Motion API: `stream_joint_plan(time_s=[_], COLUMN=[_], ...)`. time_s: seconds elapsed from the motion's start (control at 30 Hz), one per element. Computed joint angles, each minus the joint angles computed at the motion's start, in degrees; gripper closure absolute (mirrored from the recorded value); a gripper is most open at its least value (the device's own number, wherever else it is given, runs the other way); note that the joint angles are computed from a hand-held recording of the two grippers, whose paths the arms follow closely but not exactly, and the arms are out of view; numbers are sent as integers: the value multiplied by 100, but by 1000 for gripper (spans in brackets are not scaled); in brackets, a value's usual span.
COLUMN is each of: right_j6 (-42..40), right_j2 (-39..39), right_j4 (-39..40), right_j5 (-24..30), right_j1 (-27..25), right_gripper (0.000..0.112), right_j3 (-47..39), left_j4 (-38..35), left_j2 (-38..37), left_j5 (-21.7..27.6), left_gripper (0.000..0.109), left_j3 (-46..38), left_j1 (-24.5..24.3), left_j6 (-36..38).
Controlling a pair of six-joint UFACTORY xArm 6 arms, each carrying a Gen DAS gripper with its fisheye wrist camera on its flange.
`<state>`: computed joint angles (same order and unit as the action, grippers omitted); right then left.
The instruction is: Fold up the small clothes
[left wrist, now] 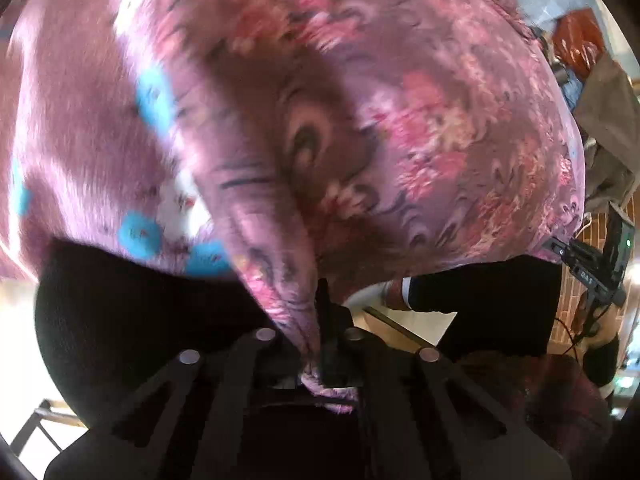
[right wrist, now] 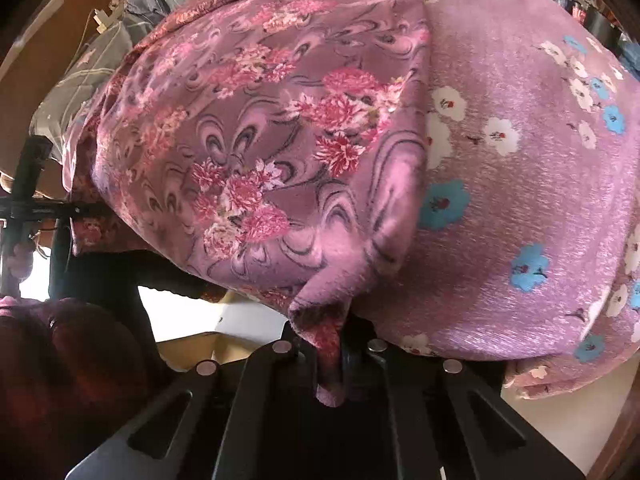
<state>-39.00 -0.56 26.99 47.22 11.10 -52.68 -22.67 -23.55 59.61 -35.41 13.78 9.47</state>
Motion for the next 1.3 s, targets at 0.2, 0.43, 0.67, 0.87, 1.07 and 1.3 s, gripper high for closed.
stream_joint_plan(time_s=[0.2,0.43,0.67,0.87,1.07,1.3], right_j6=[-659,-971,-1008,-646,469,2515], right_j2=[-363,-269,391,1561,3352,6181], right_j4=[1536,2942,4033,4847,4749,4569], right_j5=[649,1107,1270,1077,809,792], right_j1=[-405,-652,-609,-506,-377,-300], right_gripper=[105,106,106,106,106,101], right_j3=[-62,-520,-1374,-2805,-5081,-9002], left_j4=[-1283,-2827,-3700,-4051,-3960,-3760], left_j2=[-560,-603,285,1599,3446,5349], left_j5=[422,600,148,-258,-458,-400], left_gripper=[106,106,106,106,106,106], left_j3=[113,-275,-1093,-2316,-4207,-6634], left_j1=[705,1300,1350,1456,1288,1185], left_j6=[1007,1651,1555,1287,514,-538])
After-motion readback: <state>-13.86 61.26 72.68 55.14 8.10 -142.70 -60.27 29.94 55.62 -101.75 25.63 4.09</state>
